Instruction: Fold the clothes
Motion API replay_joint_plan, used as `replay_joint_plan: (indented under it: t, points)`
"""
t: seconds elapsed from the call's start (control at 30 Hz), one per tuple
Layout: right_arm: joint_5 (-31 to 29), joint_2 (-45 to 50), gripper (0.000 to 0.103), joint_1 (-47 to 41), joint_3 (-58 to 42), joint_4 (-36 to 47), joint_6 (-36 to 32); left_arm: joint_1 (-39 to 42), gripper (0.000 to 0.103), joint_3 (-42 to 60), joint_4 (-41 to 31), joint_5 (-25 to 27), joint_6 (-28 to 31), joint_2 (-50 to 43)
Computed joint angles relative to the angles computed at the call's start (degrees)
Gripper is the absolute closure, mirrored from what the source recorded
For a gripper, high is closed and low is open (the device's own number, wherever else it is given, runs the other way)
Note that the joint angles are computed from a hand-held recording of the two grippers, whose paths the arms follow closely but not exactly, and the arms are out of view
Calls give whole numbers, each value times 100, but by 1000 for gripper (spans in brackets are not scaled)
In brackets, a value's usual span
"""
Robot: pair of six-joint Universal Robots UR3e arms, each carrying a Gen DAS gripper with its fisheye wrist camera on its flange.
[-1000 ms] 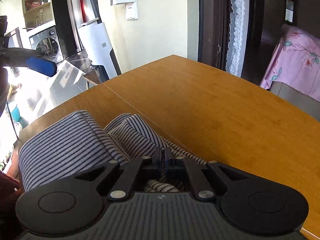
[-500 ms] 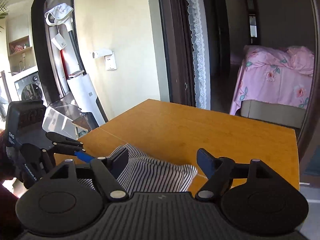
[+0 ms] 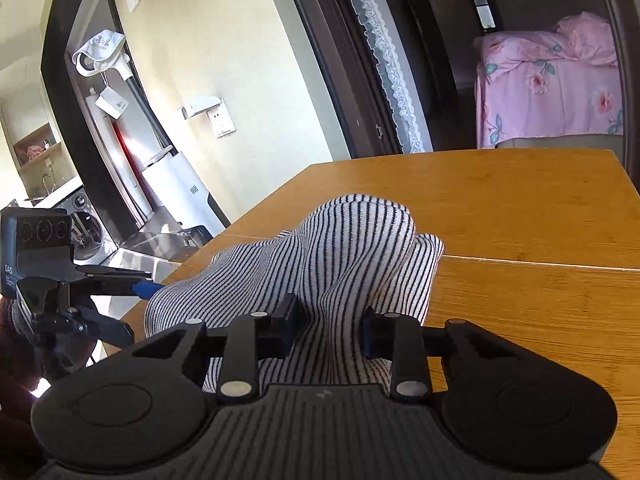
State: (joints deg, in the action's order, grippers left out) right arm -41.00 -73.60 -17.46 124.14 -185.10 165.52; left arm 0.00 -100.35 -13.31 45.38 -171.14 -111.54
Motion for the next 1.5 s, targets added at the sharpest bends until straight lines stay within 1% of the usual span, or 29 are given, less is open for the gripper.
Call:
replay_joint_plan:
  t: [0.07,0.13,0.17,0.2,0.23,0.3,0.33,0.4,0.43,0.5,0.57,0.6,0.67,0.73,0.8,0.83,0.9,0.97,1.07,1.1,1.13,1.17,1.23,1.3,1.33,1.37,1.4,1.43,1.5]
  points:
    - [60,-46,82,-18,84,-130,123,-257,8,139,27,340,7,-199]
    - [156,-218,86,-64,260,-229,128,-582,20,414,68,851,-26,-465]
    - [200,-354,87,-103,387,-263,79,-690,20,492,118,994,-36,-534]
    - [248,-493,87,-144,510,-290,30,-769,24,488,191,1083,46,-519]
    - [336,-630,88,-209,613,-282,-11,-848,34,485,262,1171,129,-505]
    - [560,-852,88,-347,736,-207,-35,-771,45,364,134,901,202,-338]
    - [667,-956,88,-411,775,-172,-27,-732,52,306,64,767,242,-255]
    - [865,-1083,88,-460,682,-153,-45,-654,60,195,-89,498,328,-89]
    - [964,-1136,88,-483,625,-150,-47,-509,62,165,-174,187,264,-10]
    - [1079,-931,88,-440,191,-261,27,-228,64,123,-357,-427,134,132]
    - [828,-356,88,-221,-531,-396,288,-25,64,264,-357,-722,-97,121]
    - [629,-40,88,-91,-910,-438,408,13,64,427,-319,-692,-221,38]
    - [-63,636,88,276,-1663,-294,520,-54,64,794,-332,-239,-371,-144]
    - [-801,1250,88,678,-2308,51,486,-169,64,1257,-608,261,-490,-433]
    - [-1213,1736,86,904,-2653,26,457,-250,64,1584,-850,646,-541,-706]
    - [-1288,1881,85,962,-2735,-74,497,-270,62,1717,-943,787,-559,-833]
    - [-1375,1967,83,1024,-2825,-169,650,-211,56,1752,-940,771,-632,-886]
    - [-1542,1975,81,1097,-2867,-147,562,-163,56,1716,-901,796,-660,-837]
    - [-1866,1992,69,1197,-2823,-273,371,-192,56,1409,-625,1067,-324,-364]
    - [-1881,1995,66,1186,-2806,-304,392,-185,55,1353,-537,1099,-231,-201]
    - [-1851,1989,66,1163,-2796,-292,447,-211,48,1435,-494,1161,-169,-150]
    - [-1839,1986,64,1148,-2796,-275,512,-237,44,1528,-456,1222,-104,-106]
    - [-1956,1927,61,1178,-2778,-236,596,-380,33,2049,-541,1347,91,-292]
    - [-2109,1709,56,1218,-2632,-214,607,-572,29,2956,-1001,1399,339,-812]
    - [-2155,1515,52,1196,-2466,-204,672,-702,28,3452,-1282,1617,503,-1143]
    - [-2196,1316,41,1169,-2300,-189,737,-825,28,3989,-1586,1832,662,-1490]
    - [-2144,1044,27,1074,-2022,-222,853,-932,31,4488,-1869,2137,705,-1830]
    - [-2012,786,20,943,-1699,-333,982,-1034,35,5050,-2187,2438,741,-2199]
    - [-1592,267,0,611,-1061,-379,1216,-1018,30,5812,-2585,2577,570,-2766]
